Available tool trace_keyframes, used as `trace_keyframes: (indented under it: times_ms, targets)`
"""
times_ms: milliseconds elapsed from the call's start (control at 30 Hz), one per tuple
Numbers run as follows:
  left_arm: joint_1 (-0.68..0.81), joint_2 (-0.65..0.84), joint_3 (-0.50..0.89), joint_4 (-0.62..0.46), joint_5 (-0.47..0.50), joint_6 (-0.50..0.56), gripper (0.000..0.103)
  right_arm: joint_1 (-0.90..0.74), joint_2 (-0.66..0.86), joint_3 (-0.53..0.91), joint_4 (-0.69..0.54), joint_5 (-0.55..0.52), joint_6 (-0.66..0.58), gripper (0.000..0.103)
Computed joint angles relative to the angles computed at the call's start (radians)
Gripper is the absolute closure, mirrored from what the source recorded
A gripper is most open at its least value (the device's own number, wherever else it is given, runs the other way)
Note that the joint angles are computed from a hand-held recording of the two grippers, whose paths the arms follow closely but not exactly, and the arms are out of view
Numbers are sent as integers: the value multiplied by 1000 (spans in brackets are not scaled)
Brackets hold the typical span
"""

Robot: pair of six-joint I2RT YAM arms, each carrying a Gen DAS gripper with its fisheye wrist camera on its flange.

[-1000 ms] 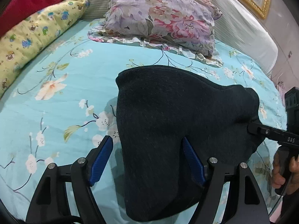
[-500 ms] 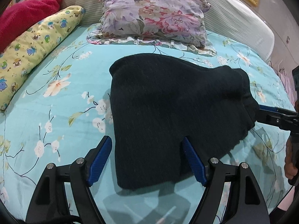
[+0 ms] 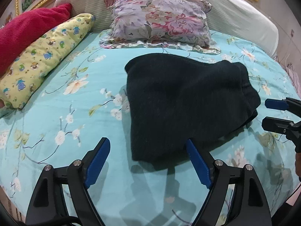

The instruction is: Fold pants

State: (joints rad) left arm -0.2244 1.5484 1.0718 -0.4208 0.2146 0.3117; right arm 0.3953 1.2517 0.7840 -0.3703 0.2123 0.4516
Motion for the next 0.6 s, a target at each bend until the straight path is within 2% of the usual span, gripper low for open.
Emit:
trace_keyframes:
  times_ms: [200,400,533,600]
  targets:
    - [-11,-69,-74,58,-94,34,15,39,16,16,-19,26,-7,15]
    - [4,-104,-98,69,-95,41,14,88,45,46,-38,76,-21,15]
    - [14,-121,-84,55,-87,49,14,78,13,126,-124,11,-69,15]
    - [15,-131,-68,46,-83,53,14,84,-16,180,-178,32,-105,15]
